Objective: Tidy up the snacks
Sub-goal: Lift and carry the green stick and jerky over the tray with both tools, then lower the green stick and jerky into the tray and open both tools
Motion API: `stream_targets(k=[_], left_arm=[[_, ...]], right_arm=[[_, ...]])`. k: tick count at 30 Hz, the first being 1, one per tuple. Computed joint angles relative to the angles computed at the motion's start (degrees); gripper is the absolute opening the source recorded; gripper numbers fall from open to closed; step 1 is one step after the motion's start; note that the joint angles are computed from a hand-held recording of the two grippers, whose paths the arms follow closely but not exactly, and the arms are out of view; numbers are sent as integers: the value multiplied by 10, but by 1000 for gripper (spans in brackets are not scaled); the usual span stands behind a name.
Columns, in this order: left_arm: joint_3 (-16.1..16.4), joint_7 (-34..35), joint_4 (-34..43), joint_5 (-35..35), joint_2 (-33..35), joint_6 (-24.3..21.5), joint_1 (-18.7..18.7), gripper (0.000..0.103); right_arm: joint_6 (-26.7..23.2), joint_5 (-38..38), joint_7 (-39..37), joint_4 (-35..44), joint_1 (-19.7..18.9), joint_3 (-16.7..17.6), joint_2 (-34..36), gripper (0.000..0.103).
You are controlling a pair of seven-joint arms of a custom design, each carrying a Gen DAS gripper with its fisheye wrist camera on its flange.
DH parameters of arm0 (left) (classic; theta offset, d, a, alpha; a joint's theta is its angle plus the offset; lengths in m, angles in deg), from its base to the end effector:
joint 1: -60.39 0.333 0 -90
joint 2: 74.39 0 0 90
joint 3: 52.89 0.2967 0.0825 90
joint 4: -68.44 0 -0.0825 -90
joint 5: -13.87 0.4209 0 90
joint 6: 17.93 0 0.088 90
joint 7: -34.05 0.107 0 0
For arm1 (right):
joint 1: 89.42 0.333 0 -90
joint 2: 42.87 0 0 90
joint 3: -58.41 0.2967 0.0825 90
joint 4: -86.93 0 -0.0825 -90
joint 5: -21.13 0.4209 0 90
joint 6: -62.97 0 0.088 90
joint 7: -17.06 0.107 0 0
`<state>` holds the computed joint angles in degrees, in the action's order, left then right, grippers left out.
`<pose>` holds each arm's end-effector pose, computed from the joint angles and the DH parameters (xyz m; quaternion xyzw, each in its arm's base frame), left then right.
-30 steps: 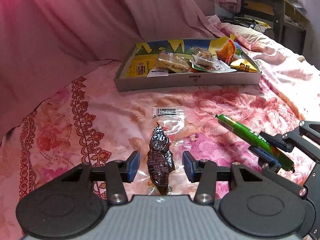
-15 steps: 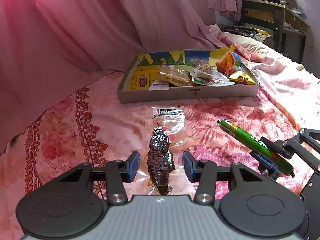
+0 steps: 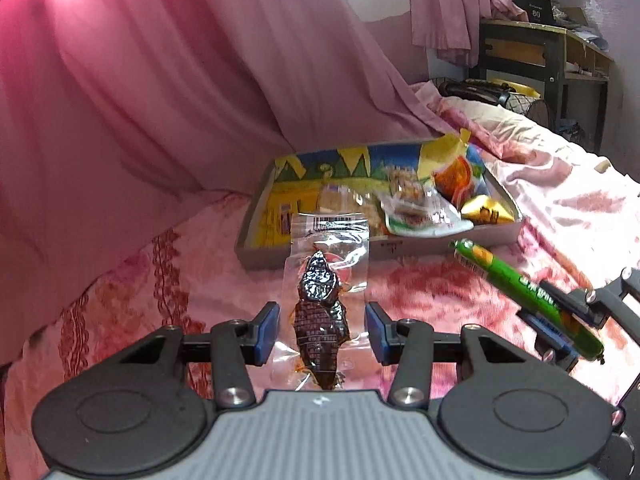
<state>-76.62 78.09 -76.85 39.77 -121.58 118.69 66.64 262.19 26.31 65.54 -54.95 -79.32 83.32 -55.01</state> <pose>0.3945 -0.1398 0.5622 -0.7199 0.5400 -0.1733 0.4002 0.4343 0.3004 0.4696 -0.8176 0.1190 -0.4380 0.3542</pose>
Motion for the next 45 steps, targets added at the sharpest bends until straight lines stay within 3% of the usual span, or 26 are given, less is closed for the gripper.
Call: stream_targets(k=[5, 12, 15, 22, 29, 31, 35, 45], left_arm=[[-4, -6, 35, 30, 45, 16, 27, 50], [8, -16, 98, 80, 130, 38, 59, 50], [14, -38, 131, 110, 175, 51, 76, 50], [42, -86, 203, 189, 286, 85, 71, 50], [83, -78, 264, 213, 375, 81, 30, 50], [96, -78, 276, 211, 390, 73, 16, 50], [119, -81, 293, 212, 413, 55, -13, 50], [147, -83, 306, 215, 432, 40, -52, 50]], right_arm=[[24, 25, -26, 63, 8, -12, 62, 19], [94, -8, 29, 179, 58, -64, 176, 19], [99, -22, 53, 237, 75, -81, 223, 19], [25, -26, 154, 357, 95, -111, 304, 19], [-66, -73, 279, 419, 61, -87, 349, 19], [-84, -80, 301, 429, 58, -85, 356, 19], [-118, -100, 338, 449, 26, -51, 371, 19], [-160, -143, 414, 463, 22, -54, 370, 19]])
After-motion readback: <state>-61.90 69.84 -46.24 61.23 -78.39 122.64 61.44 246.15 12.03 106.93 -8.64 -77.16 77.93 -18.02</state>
